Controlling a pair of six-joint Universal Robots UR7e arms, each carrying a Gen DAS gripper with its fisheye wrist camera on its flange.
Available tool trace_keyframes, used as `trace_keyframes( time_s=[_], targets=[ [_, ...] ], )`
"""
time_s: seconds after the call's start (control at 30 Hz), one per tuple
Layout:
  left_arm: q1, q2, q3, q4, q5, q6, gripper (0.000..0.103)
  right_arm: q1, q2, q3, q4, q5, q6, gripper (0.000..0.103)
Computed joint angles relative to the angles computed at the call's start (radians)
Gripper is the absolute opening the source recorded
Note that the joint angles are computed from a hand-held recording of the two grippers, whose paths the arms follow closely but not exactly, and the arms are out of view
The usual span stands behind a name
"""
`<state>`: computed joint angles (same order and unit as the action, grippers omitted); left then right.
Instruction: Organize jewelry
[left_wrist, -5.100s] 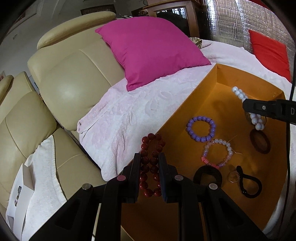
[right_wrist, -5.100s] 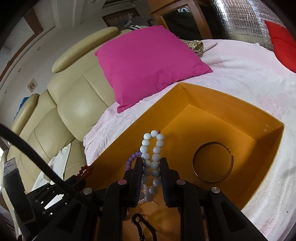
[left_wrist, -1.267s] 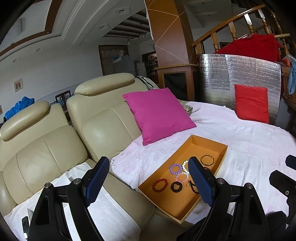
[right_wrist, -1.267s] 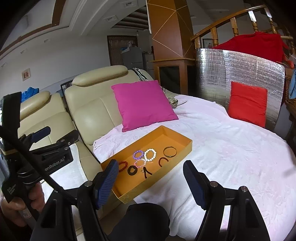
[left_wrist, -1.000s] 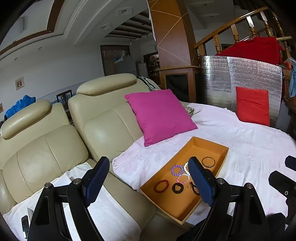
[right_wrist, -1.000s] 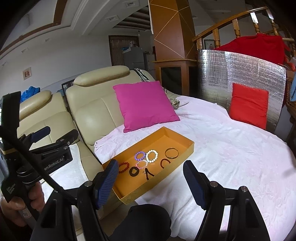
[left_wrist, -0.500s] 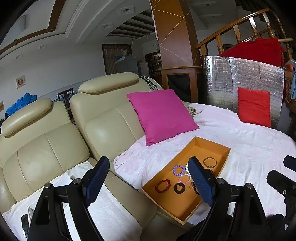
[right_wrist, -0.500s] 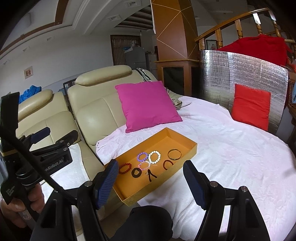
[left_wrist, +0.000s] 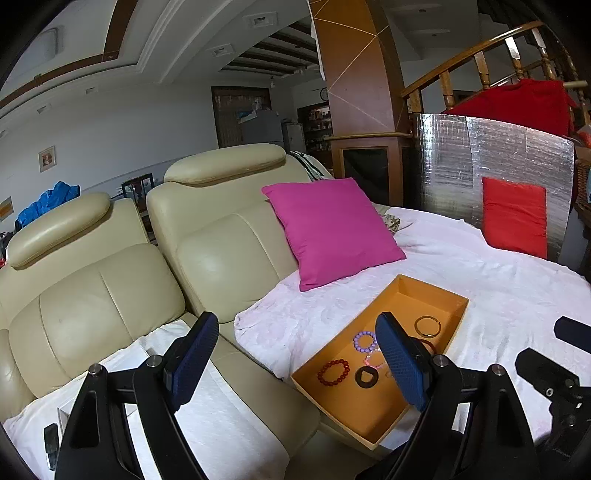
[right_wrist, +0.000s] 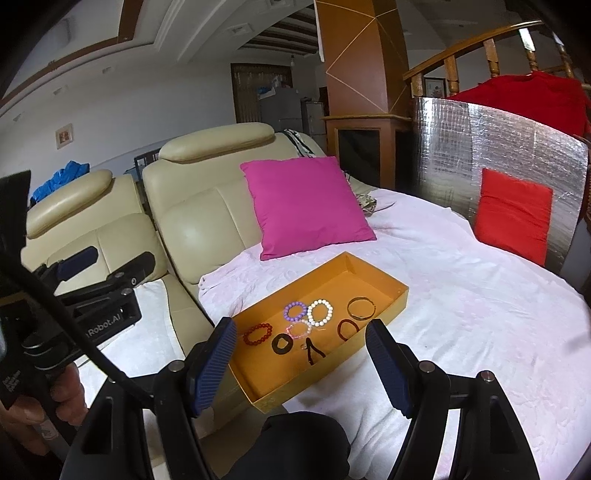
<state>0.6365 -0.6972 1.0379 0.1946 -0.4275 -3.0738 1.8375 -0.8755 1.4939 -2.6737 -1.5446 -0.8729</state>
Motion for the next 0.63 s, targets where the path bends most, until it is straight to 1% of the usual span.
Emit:
trace_keyframes(
  time_s=[0.3,0.4,0.47,0.53,0.6,0.63],
  targets=[
    [0.016,0.0,-0.007,-0.012,-0.014,0.02,0.087,0.004,0.036,-0.039,0.031,0.007,-0.009,0.076],
    [0.025,0.007,-0.023,-0.007,-0.012,0.028,0.087,0.003,0.051,-0.06,0.047,0.01,-0.008,0.076],
    [0.033,0.026,-0.052,0.02,-0.01,0.021,0.087,-0.003,0.063,-0.08,0.058,0.015,-0.003,0.076],
    [0.043,0.066,-0.111,0.084,0.017,0.01,0.087,-0.013,0.073,-0.1,0.059,0.028,0.012,0.076],
    [0.059,0.136,-0.226,0.177,0.062,0.009,0.087,-0.036,0.085,-0.134,0.058,0.043,0.04,0.076],
    [0.067,0.171,-0.288,0.225,0.097,-0.001,0.087,-0.05,0.092,-0.154,0.05,0.044,0.054,0.076]
  ],
)
